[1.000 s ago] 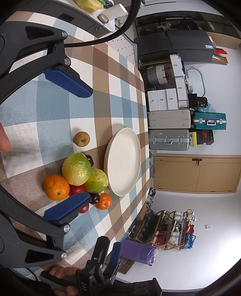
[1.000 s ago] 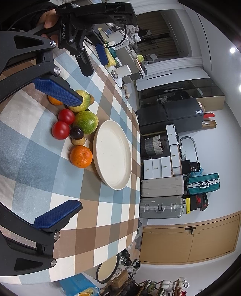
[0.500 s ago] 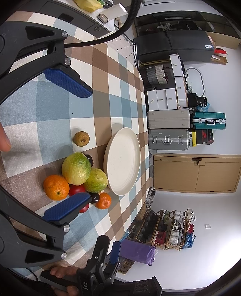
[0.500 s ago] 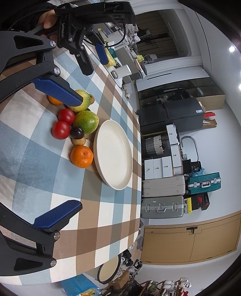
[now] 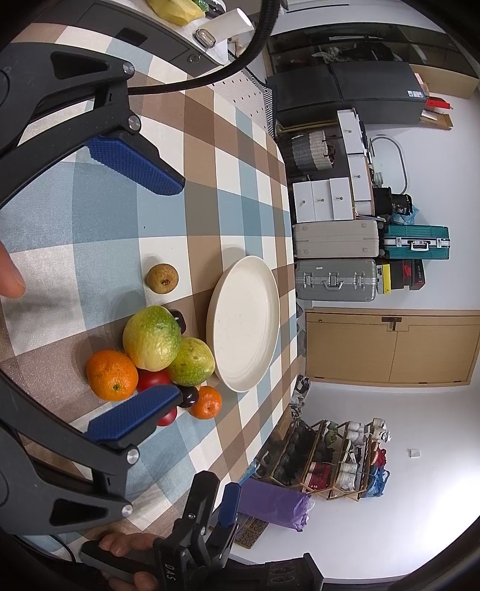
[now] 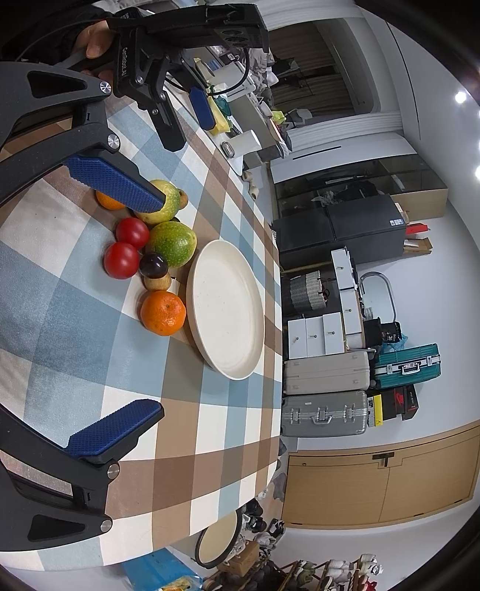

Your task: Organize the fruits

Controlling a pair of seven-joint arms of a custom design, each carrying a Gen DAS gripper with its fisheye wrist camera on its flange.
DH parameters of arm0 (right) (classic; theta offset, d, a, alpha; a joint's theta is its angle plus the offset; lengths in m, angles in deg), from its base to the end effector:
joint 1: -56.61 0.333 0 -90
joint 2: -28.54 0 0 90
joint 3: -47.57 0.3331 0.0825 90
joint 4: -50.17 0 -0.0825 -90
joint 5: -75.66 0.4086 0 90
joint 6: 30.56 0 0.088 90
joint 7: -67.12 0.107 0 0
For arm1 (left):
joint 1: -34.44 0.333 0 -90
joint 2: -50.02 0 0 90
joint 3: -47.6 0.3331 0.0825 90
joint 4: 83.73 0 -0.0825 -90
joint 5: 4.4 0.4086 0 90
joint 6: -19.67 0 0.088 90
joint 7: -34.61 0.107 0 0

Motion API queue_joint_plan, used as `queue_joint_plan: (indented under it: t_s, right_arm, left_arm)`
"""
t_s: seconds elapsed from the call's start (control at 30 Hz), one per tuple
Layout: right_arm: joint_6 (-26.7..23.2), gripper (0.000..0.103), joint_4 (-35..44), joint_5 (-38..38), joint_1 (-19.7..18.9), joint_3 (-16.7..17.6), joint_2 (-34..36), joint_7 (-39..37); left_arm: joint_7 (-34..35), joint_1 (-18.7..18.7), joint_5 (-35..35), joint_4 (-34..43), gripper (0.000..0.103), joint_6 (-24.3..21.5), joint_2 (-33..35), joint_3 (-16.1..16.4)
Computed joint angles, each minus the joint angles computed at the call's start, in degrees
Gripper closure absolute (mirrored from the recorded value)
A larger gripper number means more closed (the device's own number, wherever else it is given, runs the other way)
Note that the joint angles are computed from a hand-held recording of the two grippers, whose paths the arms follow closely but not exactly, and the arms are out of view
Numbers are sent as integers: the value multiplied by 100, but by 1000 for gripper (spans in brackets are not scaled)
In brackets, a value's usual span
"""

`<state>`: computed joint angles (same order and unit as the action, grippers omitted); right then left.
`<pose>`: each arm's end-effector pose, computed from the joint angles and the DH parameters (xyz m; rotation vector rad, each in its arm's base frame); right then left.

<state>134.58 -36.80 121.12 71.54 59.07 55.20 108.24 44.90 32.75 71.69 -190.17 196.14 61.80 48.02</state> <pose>0.7120 0.2740 0.4938 -1.8894 1.0356 -0.4155 0.6540 -0.0937 0.4858 -1.6273 1.5087 -0.9157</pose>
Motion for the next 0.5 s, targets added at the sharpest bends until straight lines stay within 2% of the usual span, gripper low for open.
queue_joint_plan:
  t_s: [0.5]
  right_arm:
    - [-43,0,-10,7,4,-13,-10,1]
  left_arm:
    - [63,23,35,-10,1,123,-11,20]
